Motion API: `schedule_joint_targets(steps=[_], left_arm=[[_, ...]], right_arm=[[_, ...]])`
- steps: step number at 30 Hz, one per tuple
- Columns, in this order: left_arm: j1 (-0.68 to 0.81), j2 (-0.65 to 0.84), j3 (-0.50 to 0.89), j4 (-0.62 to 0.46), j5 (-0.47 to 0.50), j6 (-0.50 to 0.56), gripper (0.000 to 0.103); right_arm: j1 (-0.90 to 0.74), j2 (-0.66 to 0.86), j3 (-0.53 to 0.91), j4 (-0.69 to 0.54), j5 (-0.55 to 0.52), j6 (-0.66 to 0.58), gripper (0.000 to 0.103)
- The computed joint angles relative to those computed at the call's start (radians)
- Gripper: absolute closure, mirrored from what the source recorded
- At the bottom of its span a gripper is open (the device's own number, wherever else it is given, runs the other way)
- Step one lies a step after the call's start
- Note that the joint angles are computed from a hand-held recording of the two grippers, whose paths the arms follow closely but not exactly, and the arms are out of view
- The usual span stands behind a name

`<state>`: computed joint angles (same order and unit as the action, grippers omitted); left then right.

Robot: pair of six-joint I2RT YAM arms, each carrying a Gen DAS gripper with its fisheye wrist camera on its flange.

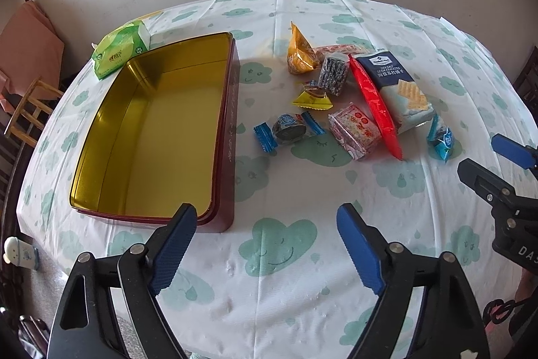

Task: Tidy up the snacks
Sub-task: 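Grasp the blue-wrapped candy with the right gripper while the left gripper approaches another blue candy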

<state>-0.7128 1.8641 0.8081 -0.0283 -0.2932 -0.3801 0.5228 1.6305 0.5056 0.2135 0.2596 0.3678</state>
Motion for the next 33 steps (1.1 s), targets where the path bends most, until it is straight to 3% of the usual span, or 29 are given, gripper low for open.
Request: schedule_joint_targets(steps=[5, 7, 13, 16, 18, 20, 26, 33], left_arm=[[0.016, 0.013, -0.013, 0.071, 0.026, 0.009, 0.026], [0.016, 0.015, -0.002, 0.045, 0.015, 0.022, 0.028], [0.029, 0.023, -0.014, 0.138, 0.061, 0.025, 0.03], [0.029, 0.034, 0.007, 0.128, 0.061, 0.03, 0.03], [0.03, 0.046, 0.032, 0.102, 0.044, 0.043, 0.03], [0.029, 0.052, 0.052, 0.084, 0.038, 0.047, 0.031], [0.025, 0.072, 0.103, 0.044, 0.054, 0.079, 0.038], [0.061, 0.111, 0.16, 0.025, 0.174, 0.126, 0.055]], right_arm=[[-0.028, 0.069, 0.014, 0.037, -0.024, -0.036, 0.038], [-0.046, 0.106, 0.026, 0.059, -0.031, -0.056, 0.039], [-0.109, 0.214, 0.08, 0.103, -0.06, -0.12, 0.045], [-0.135, 0.264, 0.114, 0.113, -0.081, -0.141, 0.048], [-0.144, 0.293, 0.132, 0.12, -0.087, -0.151, 0.053], [-0.155, 0.311, 0.142, 0.132, -0.099, -0.153, 0.066], [-0.17, 0.325, 0.118, 0.202, -0.074, -0.138, 0.068], [-0.222, 0.34, 0.08, 0.29, -0.126, -0.095, 0.068]])
